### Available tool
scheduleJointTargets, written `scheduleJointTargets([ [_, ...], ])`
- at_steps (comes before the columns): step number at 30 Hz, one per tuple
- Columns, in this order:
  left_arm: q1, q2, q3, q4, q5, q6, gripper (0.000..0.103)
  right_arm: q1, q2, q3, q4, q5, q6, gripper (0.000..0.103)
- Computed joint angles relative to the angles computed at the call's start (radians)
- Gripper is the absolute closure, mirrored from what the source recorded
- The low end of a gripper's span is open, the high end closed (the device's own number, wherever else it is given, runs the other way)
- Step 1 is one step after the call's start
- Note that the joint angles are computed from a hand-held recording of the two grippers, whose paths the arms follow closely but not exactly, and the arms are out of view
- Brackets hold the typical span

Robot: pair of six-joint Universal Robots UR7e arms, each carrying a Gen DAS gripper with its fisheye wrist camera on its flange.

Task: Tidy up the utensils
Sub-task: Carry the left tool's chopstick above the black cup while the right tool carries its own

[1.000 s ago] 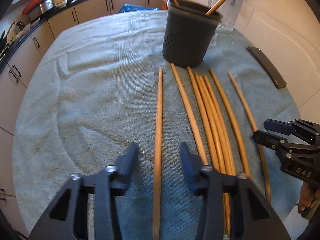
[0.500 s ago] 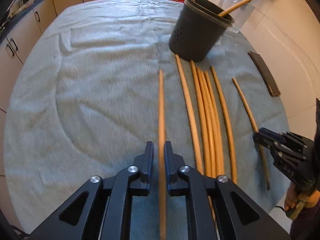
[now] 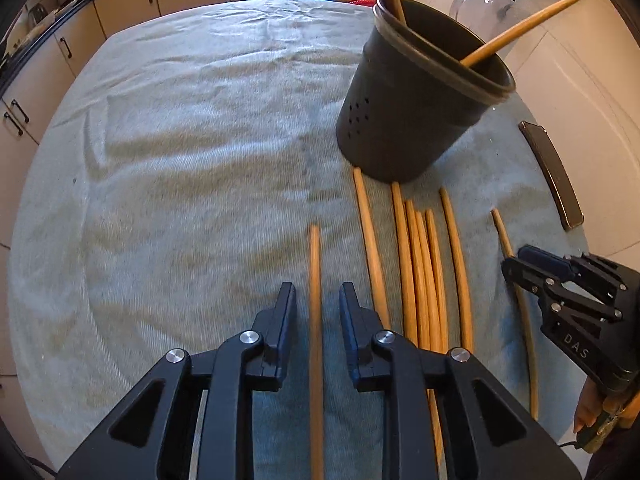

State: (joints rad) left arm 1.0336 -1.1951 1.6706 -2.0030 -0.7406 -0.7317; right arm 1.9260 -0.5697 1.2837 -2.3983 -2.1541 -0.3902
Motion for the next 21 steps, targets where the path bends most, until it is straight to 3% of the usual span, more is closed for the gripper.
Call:
scheduleJointTargets([
  [4,-0.001,-0.002,0.016,-0.045,0.012,0.022,0.084,0.007,0.028,-0.024,-0.036,-0.004,-0.011,0.082],
  [5,-0.004,-0.002,0.024,-0.053,0.027,0.03,0.099,0.007,0.028,-0.016,-0.058,0.001,-0.021,0.091],
  [6,-0.01,-0.009,0.038,-0.053,0.036,0.03,0.098,0.008,0.027,-0.009,-0.076,0.002,-0.032,0.095],
  [11,-0.043,-0.056,0.096,-0.118,0.066,0.031,0.098,-0.005,-0.012,0.035,-0.126,0.078,-0.021,0.097],
  [15,-0.114,-0.125,0.158,-0.157,0.12,0.033,0.098,-0.002,-0.087,0.102,-0.2,0.155,-0.023,0.097],
  [21,-0.221,-0.209,0.226,-0.21,0.199,0.042,0.098,0.025,-0.193,0.229,-0.352,0.205,-0.078,0.096],
])
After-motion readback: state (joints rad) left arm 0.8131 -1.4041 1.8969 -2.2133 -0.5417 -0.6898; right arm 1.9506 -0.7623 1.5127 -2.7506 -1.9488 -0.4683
